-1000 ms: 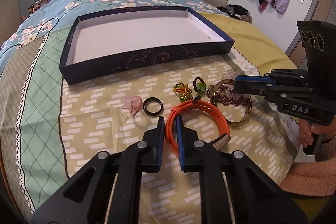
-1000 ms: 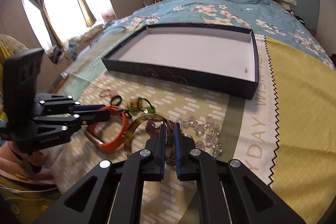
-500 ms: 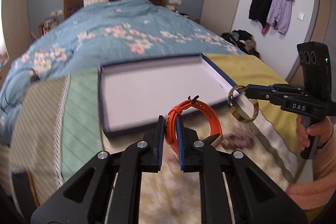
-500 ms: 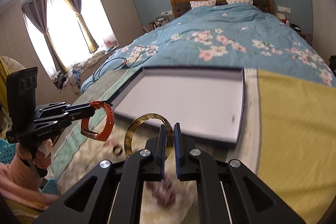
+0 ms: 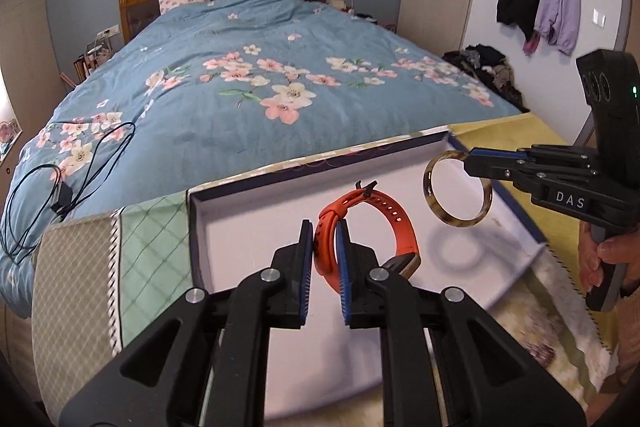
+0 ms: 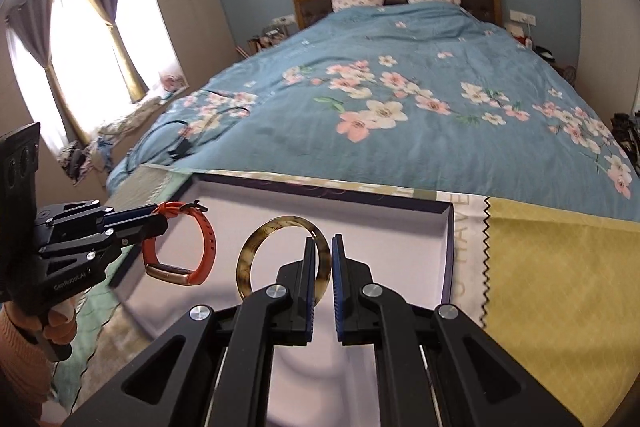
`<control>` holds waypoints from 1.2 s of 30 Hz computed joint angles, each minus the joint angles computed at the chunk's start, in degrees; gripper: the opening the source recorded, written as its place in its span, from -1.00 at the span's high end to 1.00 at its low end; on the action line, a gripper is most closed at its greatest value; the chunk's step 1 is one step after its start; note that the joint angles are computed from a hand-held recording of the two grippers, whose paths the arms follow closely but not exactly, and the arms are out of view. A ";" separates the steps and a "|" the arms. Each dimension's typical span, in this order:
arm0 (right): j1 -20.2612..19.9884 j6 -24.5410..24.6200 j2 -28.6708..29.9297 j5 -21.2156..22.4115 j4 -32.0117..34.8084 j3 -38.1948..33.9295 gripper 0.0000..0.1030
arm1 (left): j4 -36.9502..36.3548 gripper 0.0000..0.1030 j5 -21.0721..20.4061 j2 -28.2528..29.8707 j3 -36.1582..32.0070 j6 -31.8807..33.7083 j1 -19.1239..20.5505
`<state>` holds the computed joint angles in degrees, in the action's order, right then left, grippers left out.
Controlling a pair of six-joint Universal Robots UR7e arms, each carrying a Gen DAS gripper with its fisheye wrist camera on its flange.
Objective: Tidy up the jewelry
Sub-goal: 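Drop watch band into box with left tool while right tool releases bangle there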
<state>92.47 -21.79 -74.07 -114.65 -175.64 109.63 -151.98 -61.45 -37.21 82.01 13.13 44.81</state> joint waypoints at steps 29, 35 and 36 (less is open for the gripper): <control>1.35 -3.94 -4.07 2.16 -4.43 5.63 0.13 | -20.22 -0.60 6.94 2.60 1.86 8.29 -0.81; 2.02 -7.43 -11.16 1.75 -5.61 16.50 0.13 | -30.07 -0.73 7.65 -5.90 16.43 8.05 -3.75; 1.63 -6.96 -12.37 1.31 -4.93 17.98 0.13 | -31.06 -0.73 8.20 -7.06 18.68 7.68 -4.28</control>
<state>94.10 -28.75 -86.44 -113.34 -180.57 127.61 -183.04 -53.25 -44.27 100.68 20.80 40.53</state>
